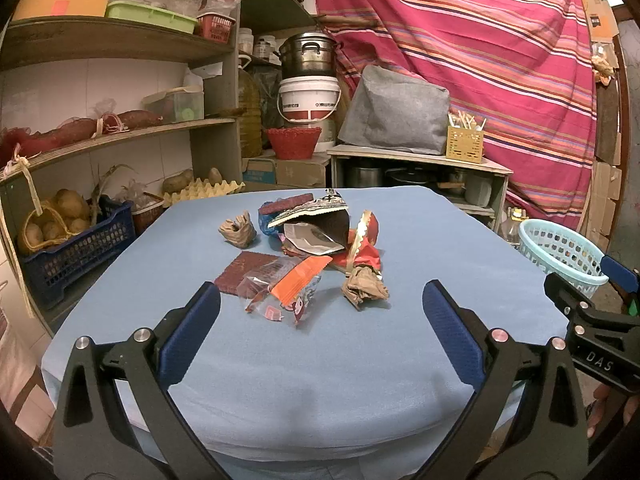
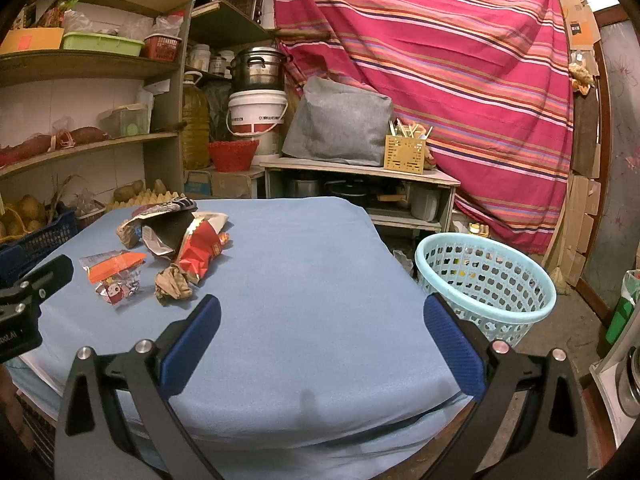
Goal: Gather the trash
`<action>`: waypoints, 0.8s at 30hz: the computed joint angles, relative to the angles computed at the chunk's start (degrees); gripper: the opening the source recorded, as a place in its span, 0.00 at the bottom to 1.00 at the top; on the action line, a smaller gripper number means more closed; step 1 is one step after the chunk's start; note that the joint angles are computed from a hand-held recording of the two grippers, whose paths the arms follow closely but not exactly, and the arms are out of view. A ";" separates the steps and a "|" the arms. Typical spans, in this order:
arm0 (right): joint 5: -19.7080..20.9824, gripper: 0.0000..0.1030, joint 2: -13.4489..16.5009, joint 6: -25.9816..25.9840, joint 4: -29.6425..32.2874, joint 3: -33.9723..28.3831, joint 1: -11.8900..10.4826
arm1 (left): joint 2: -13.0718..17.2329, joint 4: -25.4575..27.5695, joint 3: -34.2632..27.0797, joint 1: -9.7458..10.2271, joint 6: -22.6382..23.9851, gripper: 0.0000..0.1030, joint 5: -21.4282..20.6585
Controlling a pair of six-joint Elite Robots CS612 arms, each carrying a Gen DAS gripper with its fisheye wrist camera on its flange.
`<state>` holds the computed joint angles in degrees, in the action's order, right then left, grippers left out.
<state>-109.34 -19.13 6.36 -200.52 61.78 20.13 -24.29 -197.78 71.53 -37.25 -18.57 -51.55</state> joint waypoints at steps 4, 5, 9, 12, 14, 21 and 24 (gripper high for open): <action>0.03 0.96 -0.01 -0.04 0.04 0.01 0.01 | 0.04 0.12 -0.13 0.01 0.06 0.95 0.09; -0.03 0.96 0.02 -0.05 -0.01 -0.02 0.02 | 0.01 0.03 -0.05 0.02 0.00 0.95 -0.02; -0.05 0.96 0.11 -0.04 -0.10 -0.13 0.03 | 0.06 0.01 -0.12 0.01 0.05 0.95 0.09; -0.01 0.96 0.13 -0.05 0.03 -0.17 0.04 | 0.03 0.04 -0.10 0.01 0.00 0.95 0.02; -0.07 0.96 0.22 -0.08 -0.06 -0.26 0.07 | 0.04 -0.10 -0.07 0.00 0.07 0.95 0.09; 0.04 0.96 -0.46 -0.26 -0.28 0.57 -0.11 | 0.05 -0.18 -0.02 -0.01 0.10 0.95 0.08; 0.05 0.96 -0.37 -0.21 -0.37 0.48 -0.10 | 0.05 -0.17 -0.02 0.00 0.04 0.95 0.03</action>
